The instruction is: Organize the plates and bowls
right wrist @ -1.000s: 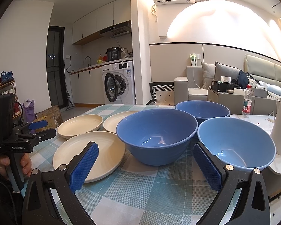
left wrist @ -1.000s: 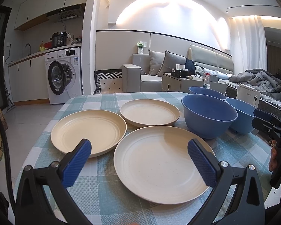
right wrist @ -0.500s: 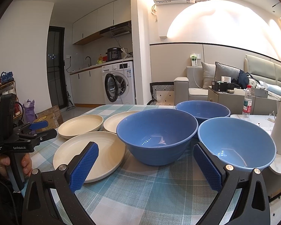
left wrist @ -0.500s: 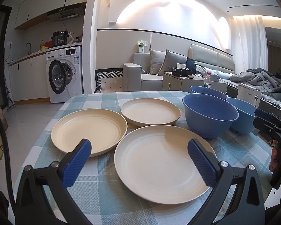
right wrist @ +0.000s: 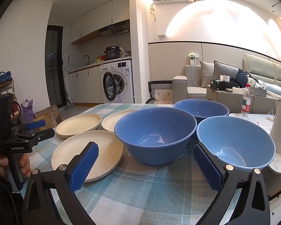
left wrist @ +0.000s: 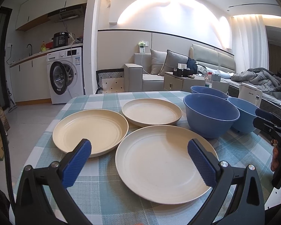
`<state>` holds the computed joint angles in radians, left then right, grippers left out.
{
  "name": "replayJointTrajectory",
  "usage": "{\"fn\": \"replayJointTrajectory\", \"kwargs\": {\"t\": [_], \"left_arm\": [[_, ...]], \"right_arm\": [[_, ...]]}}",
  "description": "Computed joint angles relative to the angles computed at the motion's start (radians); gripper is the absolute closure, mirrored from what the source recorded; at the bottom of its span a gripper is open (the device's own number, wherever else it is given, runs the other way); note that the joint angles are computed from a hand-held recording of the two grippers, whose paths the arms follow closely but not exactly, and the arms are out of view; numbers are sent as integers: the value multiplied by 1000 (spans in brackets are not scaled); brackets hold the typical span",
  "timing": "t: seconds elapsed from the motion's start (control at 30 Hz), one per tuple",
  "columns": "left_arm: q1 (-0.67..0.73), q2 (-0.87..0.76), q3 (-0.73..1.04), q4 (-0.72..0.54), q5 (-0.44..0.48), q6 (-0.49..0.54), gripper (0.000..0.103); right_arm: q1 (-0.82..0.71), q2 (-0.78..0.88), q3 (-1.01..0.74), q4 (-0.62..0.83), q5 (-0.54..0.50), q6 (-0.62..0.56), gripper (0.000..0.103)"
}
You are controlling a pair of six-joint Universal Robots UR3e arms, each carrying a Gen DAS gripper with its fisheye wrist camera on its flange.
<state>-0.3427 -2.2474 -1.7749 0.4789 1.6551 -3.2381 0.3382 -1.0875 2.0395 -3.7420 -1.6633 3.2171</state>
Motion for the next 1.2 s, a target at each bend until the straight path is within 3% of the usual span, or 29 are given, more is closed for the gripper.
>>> {"fn": "replayJointTrajectory", "kwargs": {"t": [0.23,0.5,0.7,1.2], "left_arm": [[3,7,5,-34,14,-27,0],[40,21,-6,-59,-44,-59,0],[21,19,28,-122,-6,-20,0],[32,75,8,-141,-18,-15,0]], "right_arm": [[-18,-19,10,22,4,18,0],[-17,-31,-4,76,-11,14,0],[-15,-43,-19,122,-10,10,0],[13,-55,-108,249,16,9,0]]}}
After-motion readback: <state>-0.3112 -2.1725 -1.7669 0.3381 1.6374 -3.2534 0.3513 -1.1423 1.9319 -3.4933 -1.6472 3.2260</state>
